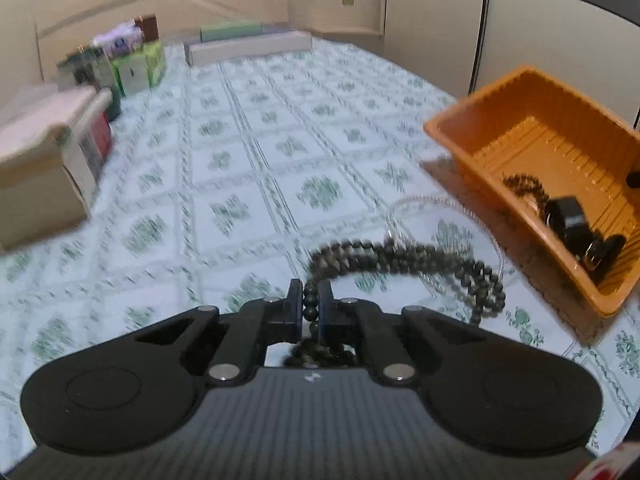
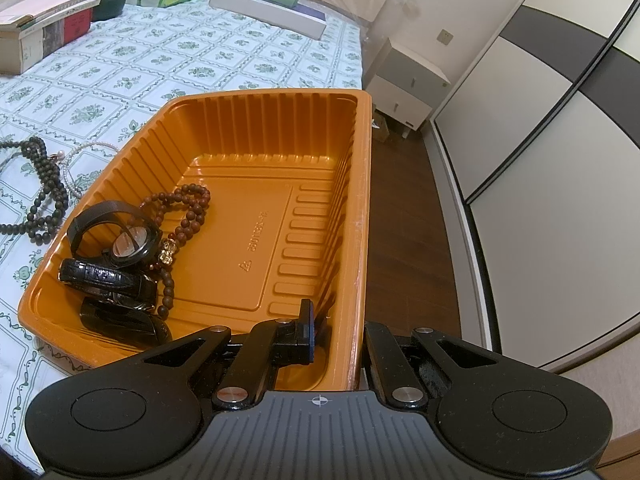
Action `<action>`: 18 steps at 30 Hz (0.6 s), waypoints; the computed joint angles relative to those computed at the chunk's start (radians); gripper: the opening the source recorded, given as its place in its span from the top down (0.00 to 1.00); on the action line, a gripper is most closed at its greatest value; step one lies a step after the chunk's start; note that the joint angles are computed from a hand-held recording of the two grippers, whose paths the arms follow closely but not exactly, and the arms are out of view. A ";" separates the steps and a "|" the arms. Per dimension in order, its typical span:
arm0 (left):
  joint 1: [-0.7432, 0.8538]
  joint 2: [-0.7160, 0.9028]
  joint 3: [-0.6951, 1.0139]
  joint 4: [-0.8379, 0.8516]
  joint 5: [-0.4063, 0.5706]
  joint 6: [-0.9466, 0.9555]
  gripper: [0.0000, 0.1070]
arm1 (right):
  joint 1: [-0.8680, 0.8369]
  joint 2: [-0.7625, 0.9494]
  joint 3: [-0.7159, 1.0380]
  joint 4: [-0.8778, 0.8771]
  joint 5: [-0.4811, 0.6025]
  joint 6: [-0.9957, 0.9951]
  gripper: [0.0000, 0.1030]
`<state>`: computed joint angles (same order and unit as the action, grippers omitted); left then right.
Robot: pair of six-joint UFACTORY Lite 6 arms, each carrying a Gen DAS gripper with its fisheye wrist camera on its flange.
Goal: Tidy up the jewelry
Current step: 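Grasp the black bead necklace with the left gripper and lift it, then carry the dangling necklace with the left gripper over the tray and release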
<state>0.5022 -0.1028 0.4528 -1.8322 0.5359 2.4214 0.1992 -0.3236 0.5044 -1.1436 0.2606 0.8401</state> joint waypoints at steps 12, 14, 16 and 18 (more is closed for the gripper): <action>0.164 -0.229 0.179 0.368 0.183 -0.379 0.94 | 0.004 0.002 0.001 -0.021 0.005 0.018 0.95; 0.170 -0.235 0.222 0.383 0.204 -0.408 0.94 | 0.005 0.002 0.001 -0.021 0.006 0.018 0.95; 0.179 -0.240 0.259 0.392 0.228 -0.431 0.94 | 0.004 0.002 0.001 -0.021 0.005 0.018 0.95; 0.187 -0.241 0.299 0.404 0.250 -0.455 0.94 | 0.004 0.002 0.001 -0.021 0.005 0.019 0.95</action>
